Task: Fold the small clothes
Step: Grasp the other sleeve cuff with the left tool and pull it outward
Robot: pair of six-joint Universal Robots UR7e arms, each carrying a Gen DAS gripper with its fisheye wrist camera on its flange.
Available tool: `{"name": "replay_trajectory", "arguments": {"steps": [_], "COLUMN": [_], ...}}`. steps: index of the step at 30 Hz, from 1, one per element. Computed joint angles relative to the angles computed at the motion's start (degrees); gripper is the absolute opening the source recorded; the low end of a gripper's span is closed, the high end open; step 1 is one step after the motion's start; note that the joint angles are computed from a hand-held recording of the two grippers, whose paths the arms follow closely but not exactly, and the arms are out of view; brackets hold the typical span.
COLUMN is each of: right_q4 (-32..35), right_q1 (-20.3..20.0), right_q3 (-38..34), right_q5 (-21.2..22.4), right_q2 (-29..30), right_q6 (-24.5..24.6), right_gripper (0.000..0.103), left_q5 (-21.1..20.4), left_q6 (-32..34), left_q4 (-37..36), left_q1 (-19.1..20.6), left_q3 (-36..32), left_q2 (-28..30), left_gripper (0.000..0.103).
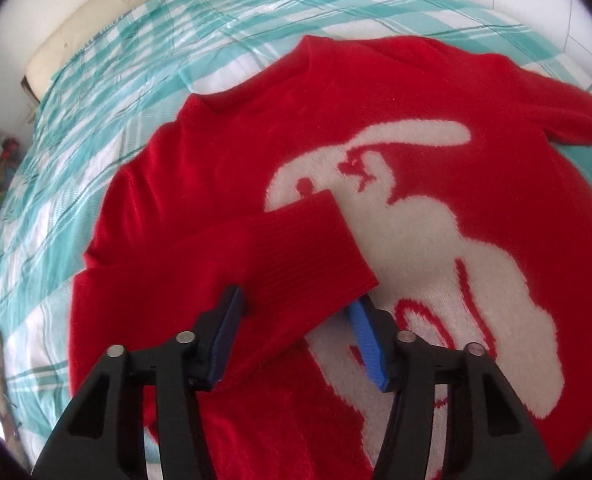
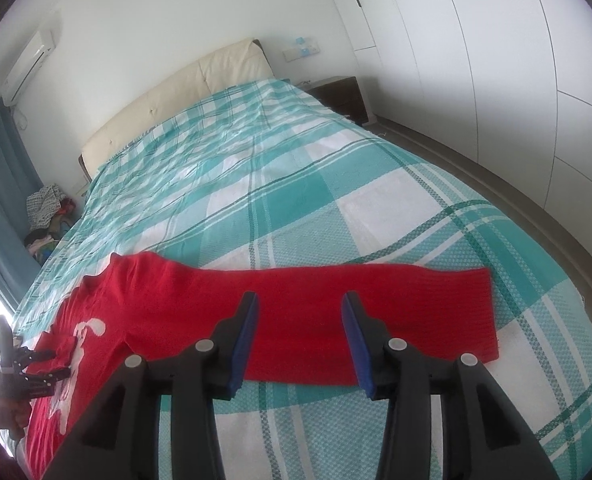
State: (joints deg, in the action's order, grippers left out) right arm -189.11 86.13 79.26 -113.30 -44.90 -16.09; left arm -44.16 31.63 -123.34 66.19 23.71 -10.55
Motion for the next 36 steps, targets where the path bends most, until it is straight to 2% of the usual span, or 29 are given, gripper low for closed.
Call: {"name": "replay_trajectory", "arguments": {"steps": [1,3,4,6,9,12,17,20,24,30,36], "right_q4": [0.04,0.13,0.03,-0.21,-1.17,-1.41,-0.76,-0.56,-0.22,0.29,0.14], "right_q1": [0.12,0.42,0.56,0.83,0.86,0.63,0.31,0.59,1.05,1.03,0.66], "right_q3": [-0.22,-0.69,-0.88,-1.13,-0.75,-0.37,0.05,-0.3,-1.1,-1.55,-1.17], "right_q5": [-0.24,-0.81,-1.14,-1.74,-1.47,-0.7,0.48,-0.33,-2.23,-3.25,-2.69], "right_q2": [0.23,0.74,1.0,1.36,1.26,0.82,0.25,0.67,1.65,2.14,1.61], "right_q6": [-0.5,-1.64,-2.24,-3.37,-4.13,-3.41,-1.66,-2.33,-4.15,-4.48,-2.98], "right_gripper": [0.043,0.043,0.043,0.044,0.044,0.044,0.044,0.044,0.044,0.044,0.044], "left_q5": [-0.12,-0.08,0.44,-1.71,-4.87,-5.37,3.52,8.4,10.26,11.2,14.81], "left_q6": [0.89,2.06,2.05,0.06,-8.2,-18.65,-30.9,-33.57,-41.97,-54.21,-55.48], "left_q4": [-0.48,-1.88,-3.59,-7.71,-11.25,-16.41,-23.3,-26.25,-27.16,-21.85,-18.52], "left_q1": [-0.04,-0.27,-0.49,-0.54,0.5,2.56,7.07,9.39,12.04,14.88,14.76], "left_q3": [-0.38,0.14,1.29,5.03,5.83,9.08,13.66,17.04,23.94,29.34,27.64], "left_q2": [0.51,0.77,0.38,-2.25,-6.01,-12.22,-19.29,-21.67,-25.69,-29.07,-27.94], "left_gripper": [0.041,0.006,0.005,0.004,0.003,0.003,0.003,0.003,0.003,0.003,0.002]}}
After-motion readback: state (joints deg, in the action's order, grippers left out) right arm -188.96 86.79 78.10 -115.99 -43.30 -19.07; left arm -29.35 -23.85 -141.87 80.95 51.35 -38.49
